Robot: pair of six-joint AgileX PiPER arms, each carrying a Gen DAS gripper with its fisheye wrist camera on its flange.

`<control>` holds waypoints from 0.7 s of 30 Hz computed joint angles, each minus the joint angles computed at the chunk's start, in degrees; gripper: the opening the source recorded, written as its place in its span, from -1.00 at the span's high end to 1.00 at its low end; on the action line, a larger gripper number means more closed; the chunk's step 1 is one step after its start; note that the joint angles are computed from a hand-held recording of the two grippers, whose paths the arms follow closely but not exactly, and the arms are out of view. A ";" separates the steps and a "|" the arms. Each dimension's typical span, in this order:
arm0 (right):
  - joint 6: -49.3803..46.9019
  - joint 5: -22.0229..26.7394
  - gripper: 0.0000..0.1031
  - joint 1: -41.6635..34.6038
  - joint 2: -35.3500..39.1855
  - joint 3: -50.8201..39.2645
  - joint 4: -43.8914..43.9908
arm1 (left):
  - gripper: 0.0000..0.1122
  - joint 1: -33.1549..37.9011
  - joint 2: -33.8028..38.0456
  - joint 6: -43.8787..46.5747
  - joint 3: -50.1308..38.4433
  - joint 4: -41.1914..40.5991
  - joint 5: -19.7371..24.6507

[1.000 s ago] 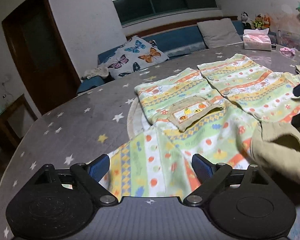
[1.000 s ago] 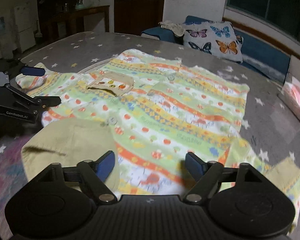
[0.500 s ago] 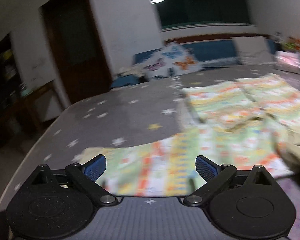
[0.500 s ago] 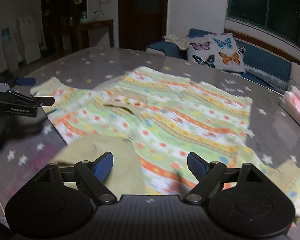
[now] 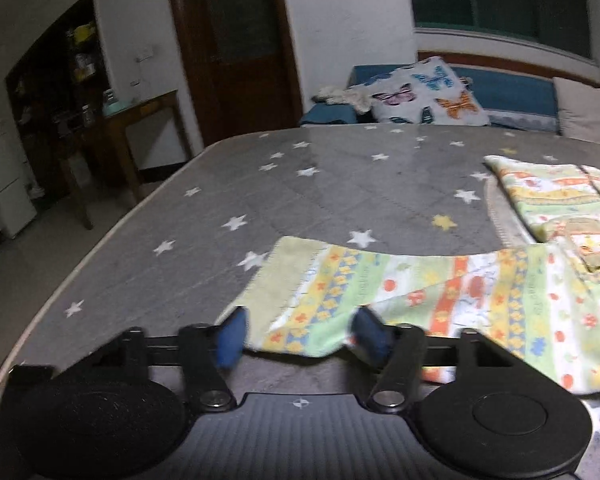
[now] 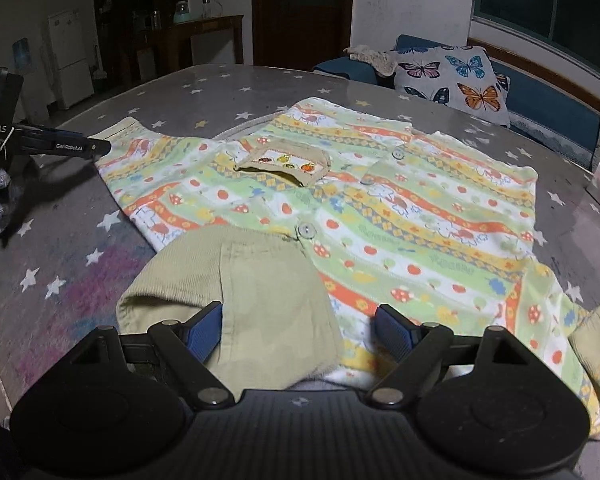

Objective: Fold clothes

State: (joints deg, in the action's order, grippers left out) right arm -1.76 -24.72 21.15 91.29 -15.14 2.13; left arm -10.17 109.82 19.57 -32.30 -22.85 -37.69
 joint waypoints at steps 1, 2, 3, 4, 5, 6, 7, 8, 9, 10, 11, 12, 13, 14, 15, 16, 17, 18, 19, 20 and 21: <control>-0.23 0.04 -0.62 0.05 -0.48 0.32 0.37 | 0.33 0.03 -0.02 -0.76 0.23 1.50 -0.21; 0.01 -0.02 -0.62 -0.11 -1.11 0.76 0.31 | 0.47 0.00 -0.08 -1.28 0.48 2.66 -0.43; 0.62 -0.12 -0.62 -0.48 -1.82 1.27 -0.23 | 0.50 -0.16 -0.20 -1.27 0.67 2.97 -0.58; 1.25 -0.22 -0.62 -0.89 -2.55 1.77 -0.82 | 0.51 -0.29 -0.27 -1.13 0.79 2.90 -0.70; 2.38 -0.25 -0.62 -1.82 -4.04 2.62 -2.01 | 0.51 -0.40 -0.28 -1.08 0.85 2.82 -0.78; 3.56 -0.22 -0.62 -2.79 -5.55 3.43 -3.29 | 0.51 -0.36 -0.27 -1.20 0.86 2.81 -0.78; 4.43 -0.25 -0.62 -3.66 -6.51 3.95 -4.34 | 0.45 -0.18 -0.43 -1.37 0.93 2.72 -0.75; 6.23 -0.26 -0.62 -5.28 -8.00 4.73 -6.52 | 0.43 0.05 -0.69 -1.56 1.01 2.47 -0.59; 8.76 -0.01 -0.63 -7.77 -9.85 5.55 -9.48 | 0.37 0.31 -1.04 -1.64 0.91 2.03 -0.16; 9.59 -0.17 -0.63 -9.69 -10.79 6.19 -10.48 | 0.24 0.58 -1.42 -1.78 0.71 1.64 0.33; 10.56 -0.30 -0.63 -11.72 -11.71 6.78 -11.68 | 0.24 0.76 -1.76 -2.24 0.74 1.72 0.31; 11.70 -0.41 -0.63 -13.90 -12.59 7.31 -13.17 | 0.24 0.94 -2.05 -2.47 0.68 1.72 0.35; 13.21 -0.67 -0.63 -16.65 -12.94 7.68 -15.43 | 0.24 1.14 -2.12 -2.03 0.26 1.36 0.65; 14.81 -0.95 -0.63 -19.51 -13.23 7.98 -17.88 | 0.24 1.30 -1.94 -1.06 -0.51 0.56 1.14; 16.39 -1.26 -0.63 -22.41 -13.43 8.21 -20.34 | 0.24 1.55 -1.67 -0.07 -1.42 -0.10 1.88; 17.42 -1.75 -0.63 -24.97 -13.26 8.40 -22.12 | 0.24 1.99 -1.23 0.71 -2.59 -0.42 3.07; 18.41 -2.25 -0.63 -27.56 -13.04 8.53 -23.89 | 0.24 2.60 -0.66 1.12 -3.94 -0.45 4.49; 19.49 -2.98 -0.63 -30.47 -12.51 8.52 -25.98 | 0.24 3.24 0.00 1.53 -5.40 -0.46 6.04; 20.98 -4.62 -0.63 -34.88 -11.36 8.49 -29.29 | 0.24 3.71 0.65 2.17 -6.73 -0.81 7.29; 21.80 -5.31 -0.63 -37.00 -10.79 8.35 -31.00 | 0.24 3.98 1.12 2.91 -7.72 -1.30 7.99; 23.82 -6.28 -0.63 -40.35 -9.66 7.83 -34.53 | 0.24 4.12 1.33 3.52 -8.33 -1.43 8.36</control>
State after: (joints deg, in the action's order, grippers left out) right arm 22.06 -31.01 -19.20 81.63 -7.31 -32.40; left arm -6.05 111.15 23.09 -40.63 -24.28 -29.33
